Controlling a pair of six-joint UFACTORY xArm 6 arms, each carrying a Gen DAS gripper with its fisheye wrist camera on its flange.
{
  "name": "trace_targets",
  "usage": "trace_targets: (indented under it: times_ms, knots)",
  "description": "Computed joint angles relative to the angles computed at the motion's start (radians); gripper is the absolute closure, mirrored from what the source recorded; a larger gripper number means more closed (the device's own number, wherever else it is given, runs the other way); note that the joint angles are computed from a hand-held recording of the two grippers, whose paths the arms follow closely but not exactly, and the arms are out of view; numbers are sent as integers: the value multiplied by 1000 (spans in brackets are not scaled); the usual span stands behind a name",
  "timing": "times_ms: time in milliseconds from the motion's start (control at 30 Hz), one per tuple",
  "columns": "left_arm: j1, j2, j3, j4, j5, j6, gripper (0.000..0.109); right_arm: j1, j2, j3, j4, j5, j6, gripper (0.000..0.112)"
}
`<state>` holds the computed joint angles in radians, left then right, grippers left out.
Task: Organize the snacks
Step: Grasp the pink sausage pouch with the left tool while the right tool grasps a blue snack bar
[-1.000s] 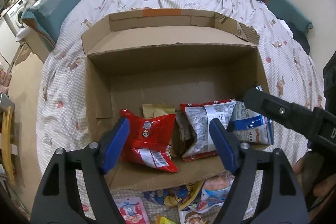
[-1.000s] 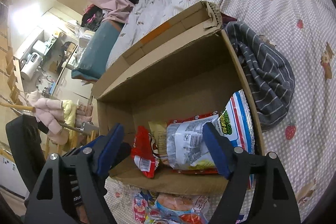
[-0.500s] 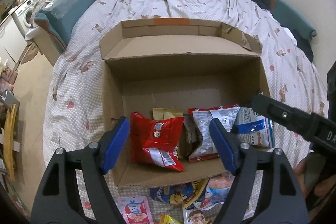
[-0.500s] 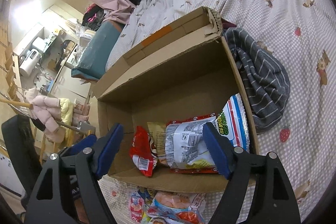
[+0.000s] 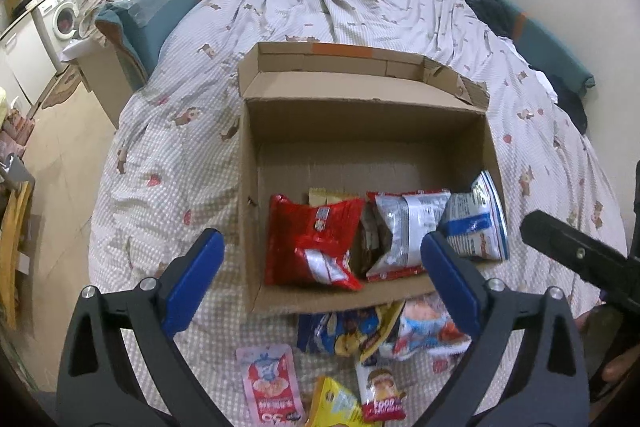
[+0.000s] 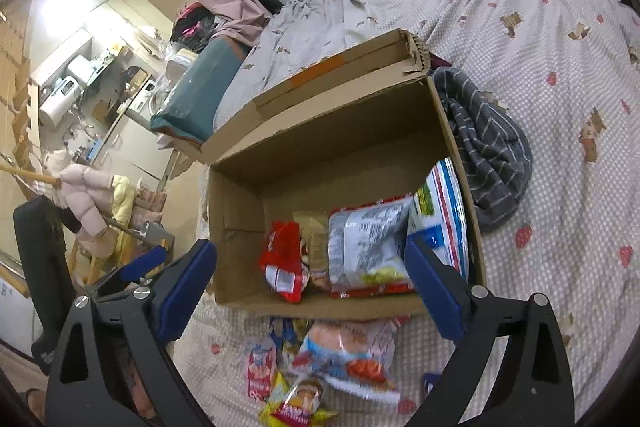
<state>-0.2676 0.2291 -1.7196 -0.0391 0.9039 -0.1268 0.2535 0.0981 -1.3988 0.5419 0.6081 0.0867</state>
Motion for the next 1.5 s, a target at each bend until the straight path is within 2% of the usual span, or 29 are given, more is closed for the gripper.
trace_targets:
  times_ms: [133, 433, 633, 800, 900, 967, 1033, 1100, 1167, 1333, 1500]
  knots:
    - [9, -80, 99, -3, -25, 26, 11, 23, -74, 87, -37, -12, 39, 15]
    - [38, -251, 333, -37, -105, 108, 11, 40, -214, 265, -114, 32, 118, 15]
    - [78, -308, 445, -72, -138, 124, 11, 35, -266, 349, -123, 37, 155, 15]
    - [118, -284, 449, -128, -99, 113, 11, 9, -253, 360, -140, 48, 194, 15]
    - [125, -263, 432, -143, -48, 106, 11, -8, -238, 365, -143, 59, 244, 15]
    - [123, -244, 415, -147, 11, 112, 11, -15, -218, 349, -185, 106, 275, 15]
    - [130, -221, 401, -150, 70, 94, 11, -16, -178, 308, -265, 214, 305, 16]
    - [139, -199, 389, -147, 118, 67, 11, -12, -149, 282, -302, 280, 317, 34]
    - [146, -171, 372, -147, 164, 46, 11, -4, -121, 256, -318, 333, 309, 36]
    - [131, -140, 377, -109, 183, 34, 18, 30, -50, 193, -345, 418, 263, 46]
    - [104, -102, 378, -86, 208, 23, 20, 51, -7, 156, -391, 467, 263, 65]
